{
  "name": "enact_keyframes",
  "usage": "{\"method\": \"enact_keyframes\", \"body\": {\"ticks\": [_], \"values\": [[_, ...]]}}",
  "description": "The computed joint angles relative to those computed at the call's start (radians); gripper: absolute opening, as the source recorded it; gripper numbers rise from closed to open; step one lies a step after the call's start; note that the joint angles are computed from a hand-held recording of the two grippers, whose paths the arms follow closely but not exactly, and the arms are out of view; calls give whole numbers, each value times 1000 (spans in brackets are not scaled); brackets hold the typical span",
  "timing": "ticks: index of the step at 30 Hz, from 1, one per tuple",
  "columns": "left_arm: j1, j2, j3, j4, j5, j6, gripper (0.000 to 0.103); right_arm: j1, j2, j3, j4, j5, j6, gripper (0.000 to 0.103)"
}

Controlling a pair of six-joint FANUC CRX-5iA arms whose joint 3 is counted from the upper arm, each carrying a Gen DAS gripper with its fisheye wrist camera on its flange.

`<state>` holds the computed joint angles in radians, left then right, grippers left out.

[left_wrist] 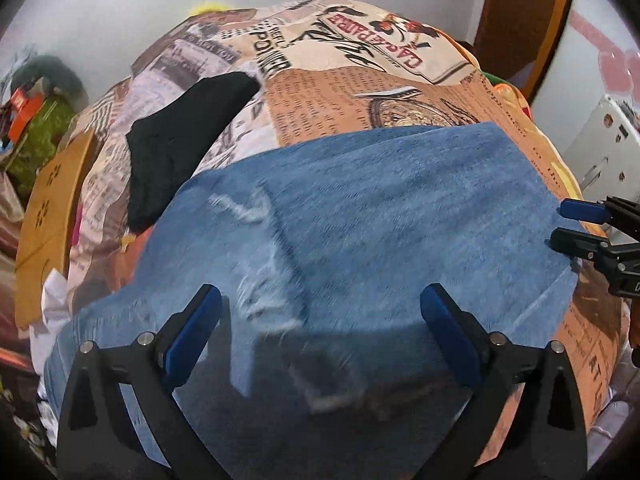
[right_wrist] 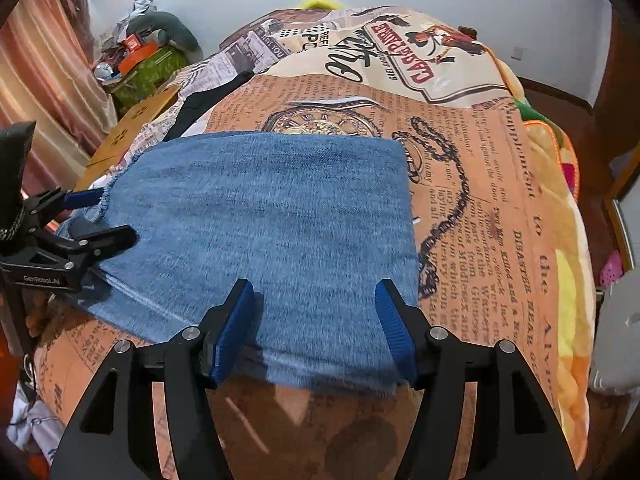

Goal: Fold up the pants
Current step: 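Release the folded leg with the right tool and smooth it flat, then grasp the jeans waistband with the left tool and lift it over the legs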

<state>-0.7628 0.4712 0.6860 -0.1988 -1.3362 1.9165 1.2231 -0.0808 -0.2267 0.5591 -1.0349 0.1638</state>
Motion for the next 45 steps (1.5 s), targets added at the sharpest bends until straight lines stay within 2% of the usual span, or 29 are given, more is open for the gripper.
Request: {"method": "enact_keyframes", "body": {"ticks": [4,10,16,20,26,34,36,38,39,43,45], "values": [[-1,-69,-80,-14,36,47,101,17,19,45,-7,-63,19,59],[-5,-169,-144,-75,52,125,101,45,43,102,34,-86,41,59],[22,-327,-263,-142,88,251,101,71,87,166,131,-61,47,66],[80,-434,-370,-112,124,309,101,75,141,232,154,-26,94,66],[222,-569,-568,40,152,320,101,69,235,340,95,16,194,67],[445,-748,-959,442,310,237,101,56,344,469,-57,3,347,67],[458,-760,-1004,485,317,243,101,49,372,504,-112,-16,395,67],[479,-777,-1077,582,343,194,101,45,389,523,-151,-32,424,68],[488,-785,-1117,640,358,173,101,50,394,521,-144,-36,427,68],[492,-810,-1171,693,416,167,101,57,393,511,-125,-33,438,71],[512,-824,-1234,794,470,124,102,52,382,498,-135,-14,439,71]]}}
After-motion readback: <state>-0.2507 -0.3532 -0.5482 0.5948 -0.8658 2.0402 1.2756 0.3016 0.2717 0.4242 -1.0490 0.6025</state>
